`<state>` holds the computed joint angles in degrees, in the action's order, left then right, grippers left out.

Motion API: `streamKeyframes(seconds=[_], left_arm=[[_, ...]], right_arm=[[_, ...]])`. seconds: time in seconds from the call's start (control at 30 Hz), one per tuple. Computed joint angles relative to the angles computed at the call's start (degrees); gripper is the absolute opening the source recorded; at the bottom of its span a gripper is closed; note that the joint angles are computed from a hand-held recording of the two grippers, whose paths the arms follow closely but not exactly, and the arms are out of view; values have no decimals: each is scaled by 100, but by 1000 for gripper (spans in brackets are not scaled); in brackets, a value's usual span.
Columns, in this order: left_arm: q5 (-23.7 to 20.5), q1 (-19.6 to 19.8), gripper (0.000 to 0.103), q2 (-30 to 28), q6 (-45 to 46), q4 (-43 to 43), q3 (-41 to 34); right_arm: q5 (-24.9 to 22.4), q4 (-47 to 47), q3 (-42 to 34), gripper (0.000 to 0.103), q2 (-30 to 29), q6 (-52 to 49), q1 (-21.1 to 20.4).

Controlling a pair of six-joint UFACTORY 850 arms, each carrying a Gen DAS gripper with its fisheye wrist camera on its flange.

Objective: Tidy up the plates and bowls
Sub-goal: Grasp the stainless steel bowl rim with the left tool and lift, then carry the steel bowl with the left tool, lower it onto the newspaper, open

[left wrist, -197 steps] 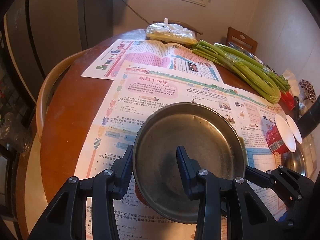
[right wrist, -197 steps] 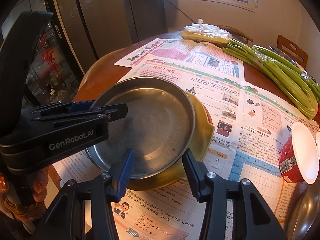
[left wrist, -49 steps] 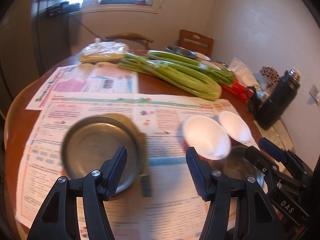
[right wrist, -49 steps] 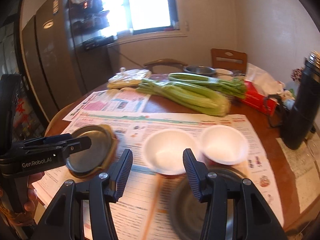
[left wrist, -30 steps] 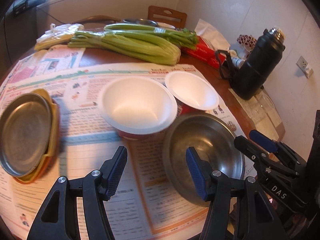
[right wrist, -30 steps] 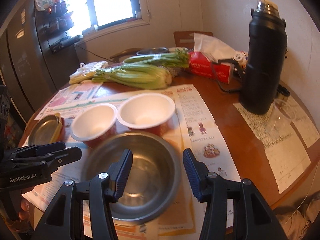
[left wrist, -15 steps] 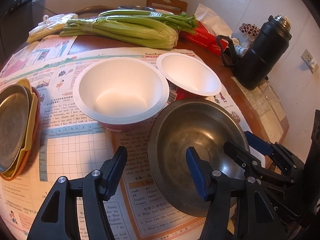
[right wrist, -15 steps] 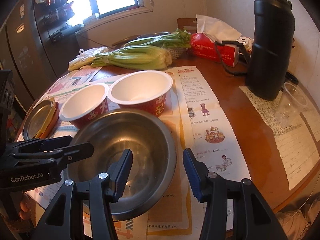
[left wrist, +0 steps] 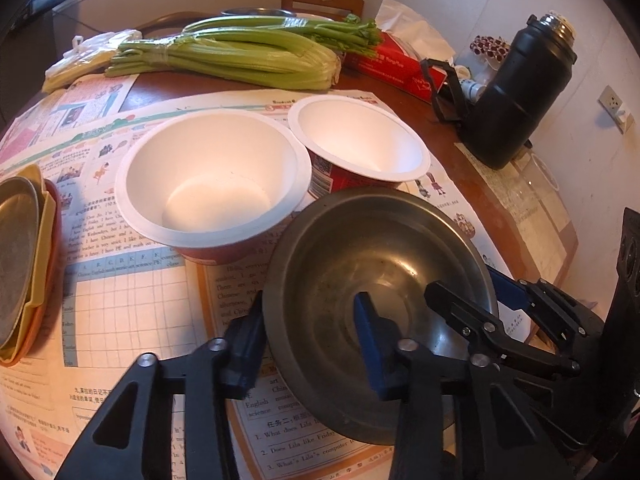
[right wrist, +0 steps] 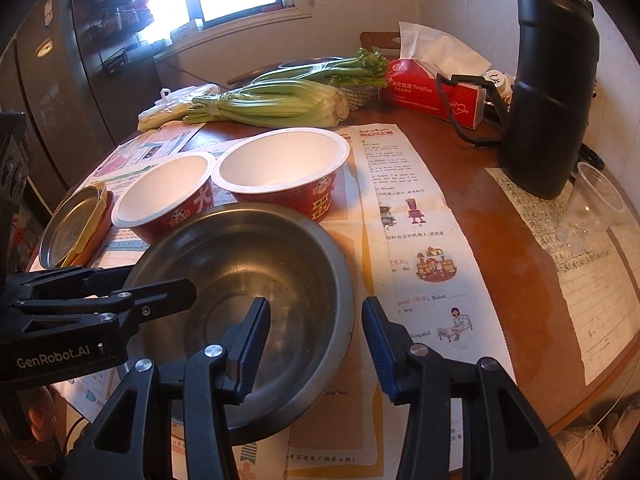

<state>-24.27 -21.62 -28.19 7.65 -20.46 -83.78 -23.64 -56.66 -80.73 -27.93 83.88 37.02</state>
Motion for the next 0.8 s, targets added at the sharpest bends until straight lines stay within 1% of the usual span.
streamKeyframes(seconds=[0.07, 0.27, 0.47, 0.57, 0.63, 0.8], left_arm=[[-1, -7, 37, -20, -155, 100, -12], [-10, 15, 37, 17, -63, -51, 42], [-7, 45, 37, 128, 88, -246, 134], [61, 55, 37, 250, 282, -418, 251], [97, 63, 37, 322, 260, -382, 320], [178, 160, 38, 532, 382, -520, 567]], right_arm=[[86, 13, 10, 45, 0, -45, 1], [152, -54, 42, 44, 16, 6, -1], [77, -152, 89, 44, 106, 42, 72], [1, -301, 119, 44, 172, 188, 125], [-31, -331, 123, 44, 200, 212, 161], [-115, -361, 62, 44, 207, 146, 293]])
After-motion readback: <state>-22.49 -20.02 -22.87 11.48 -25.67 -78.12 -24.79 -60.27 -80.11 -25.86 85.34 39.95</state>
